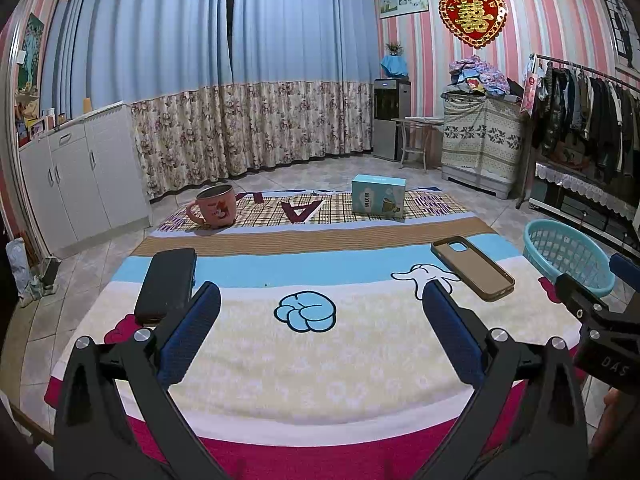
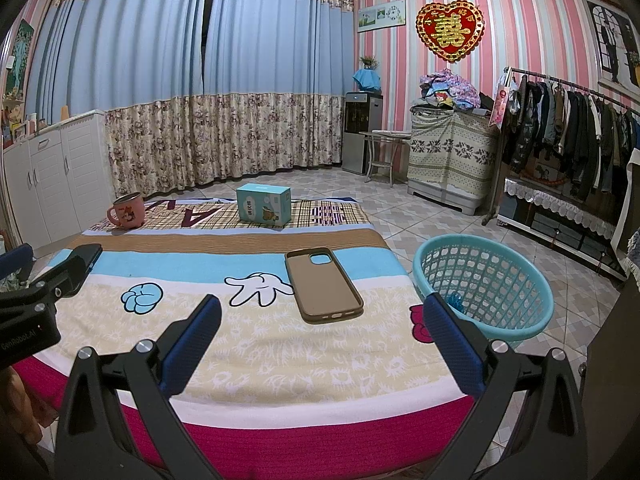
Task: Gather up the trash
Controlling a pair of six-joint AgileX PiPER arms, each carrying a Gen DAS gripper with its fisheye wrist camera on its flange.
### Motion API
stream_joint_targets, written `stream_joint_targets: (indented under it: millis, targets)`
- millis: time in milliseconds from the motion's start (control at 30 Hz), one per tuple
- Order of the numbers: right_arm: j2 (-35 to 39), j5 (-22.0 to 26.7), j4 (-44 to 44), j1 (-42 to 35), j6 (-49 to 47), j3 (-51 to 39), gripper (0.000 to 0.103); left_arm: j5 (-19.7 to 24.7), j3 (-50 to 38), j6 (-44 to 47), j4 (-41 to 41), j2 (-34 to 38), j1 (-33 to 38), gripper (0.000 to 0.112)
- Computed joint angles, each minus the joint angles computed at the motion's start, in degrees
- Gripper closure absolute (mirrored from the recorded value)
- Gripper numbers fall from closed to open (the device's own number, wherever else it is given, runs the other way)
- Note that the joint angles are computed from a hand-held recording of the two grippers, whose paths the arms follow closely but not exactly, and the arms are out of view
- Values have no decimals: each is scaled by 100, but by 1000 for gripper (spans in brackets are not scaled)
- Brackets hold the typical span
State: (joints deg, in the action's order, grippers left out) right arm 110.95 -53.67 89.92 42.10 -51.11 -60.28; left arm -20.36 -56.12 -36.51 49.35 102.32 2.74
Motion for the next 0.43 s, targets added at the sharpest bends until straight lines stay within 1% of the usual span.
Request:
stream_joint_targets:
  millis: [300,433]
  targets:
    - [4,15,1,-18,-43,-12,5,-5,22,38,-48,-10,-4,15]
    - [-8,37,-20,-49,-38,0,5,93,-45,-108,42,-27,-48,15]
